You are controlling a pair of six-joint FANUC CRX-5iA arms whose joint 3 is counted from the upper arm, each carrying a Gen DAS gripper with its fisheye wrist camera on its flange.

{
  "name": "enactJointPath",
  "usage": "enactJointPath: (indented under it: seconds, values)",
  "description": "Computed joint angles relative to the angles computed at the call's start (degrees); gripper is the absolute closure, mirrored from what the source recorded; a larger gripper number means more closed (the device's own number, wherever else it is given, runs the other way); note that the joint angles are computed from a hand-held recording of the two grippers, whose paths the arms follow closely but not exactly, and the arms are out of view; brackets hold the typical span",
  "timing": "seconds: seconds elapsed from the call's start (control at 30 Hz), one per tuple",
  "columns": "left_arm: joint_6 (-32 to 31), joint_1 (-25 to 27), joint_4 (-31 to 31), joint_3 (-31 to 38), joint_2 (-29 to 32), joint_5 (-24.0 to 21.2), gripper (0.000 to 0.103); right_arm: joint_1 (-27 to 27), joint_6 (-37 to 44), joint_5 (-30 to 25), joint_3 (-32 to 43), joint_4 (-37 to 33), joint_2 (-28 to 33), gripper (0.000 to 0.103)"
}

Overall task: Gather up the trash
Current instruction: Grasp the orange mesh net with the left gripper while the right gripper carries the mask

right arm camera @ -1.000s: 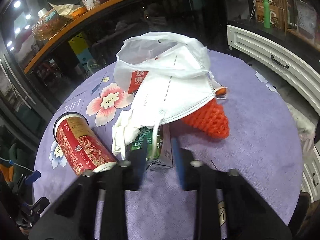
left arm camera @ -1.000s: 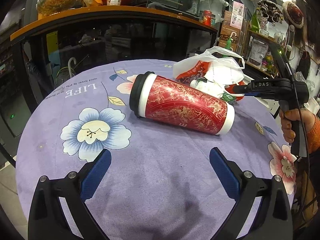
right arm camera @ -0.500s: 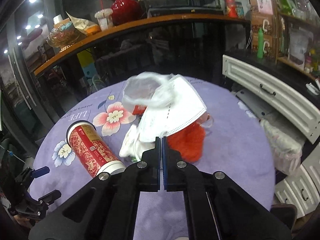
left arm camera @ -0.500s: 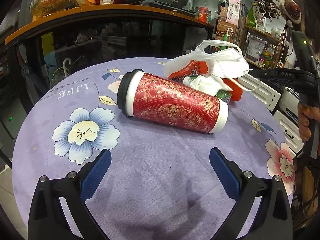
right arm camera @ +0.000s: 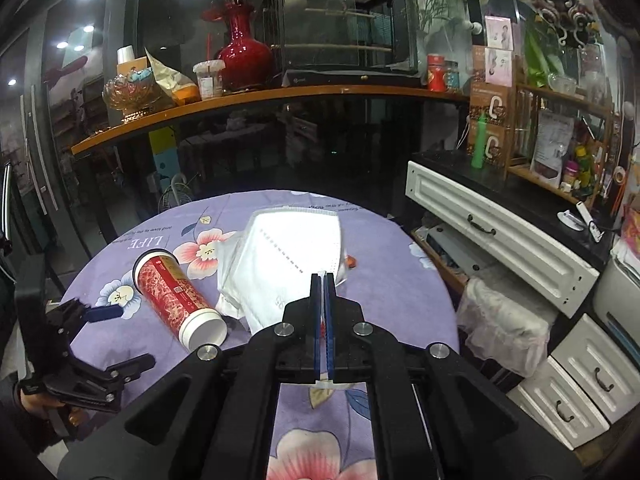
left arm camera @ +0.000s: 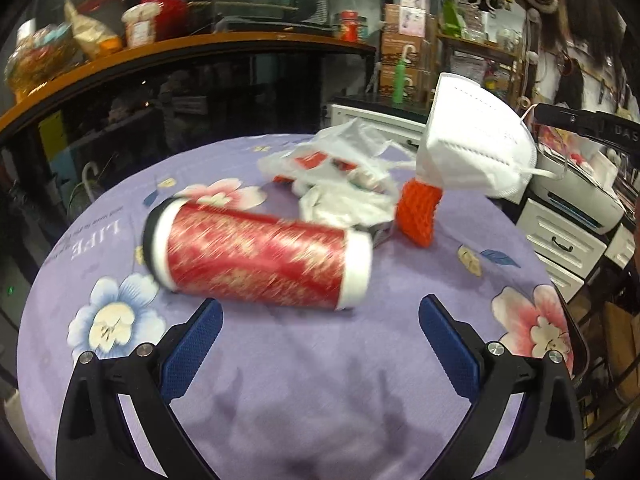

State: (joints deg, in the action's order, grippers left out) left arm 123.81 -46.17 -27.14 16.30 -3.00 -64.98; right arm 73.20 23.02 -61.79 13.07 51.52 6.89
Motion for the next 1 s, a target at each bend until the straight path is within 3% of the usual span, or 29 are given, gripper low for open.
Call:
enactJointPath:
  seconds: [0.17, 0.27, 0.4, 0.53, 0.83, 1.0]
  values:
    - [-5.3, -0.5, 2.2, 7.9, 7.0, 0.0, 0.015, 1.3, -1.9, -1.9, -3.6, 2.1, -3.3, 0.101]
    - [-9.0, -0.7, 5.1, 12.2, 11.7, 0.1, 0.015, 1.7, -3.5, -2.9, -6.2, 2.7, -5.5, 0.101]
    - [-12.0, -2.5, 4.0, 19.5, 18.8, -2.8, 0.015, 2.7, -6.2, -5.4, -9.8, 4.2, -8.5, 0.101]
    - [-13.5, -1.8, 8.9, 20.7, 21.1, -1.7, 0.015, 4.1, -9.0, -8.1, -14.0, 5.7, -11.9, 0.101]
    - [-14.6, -2.9, 7.5, 34.8, 31.3, -10.9, 0.015, 7.5, -16.0, -14.3, -22.5, 7.4, -19.2, 0.101]
    - [-13.8, -2.5, 8.6, 38.8, 34.3, -13.4, 0.053, 10.0, -20.8, -18.0, -27.0, 7.2, -23.1, 0.101]
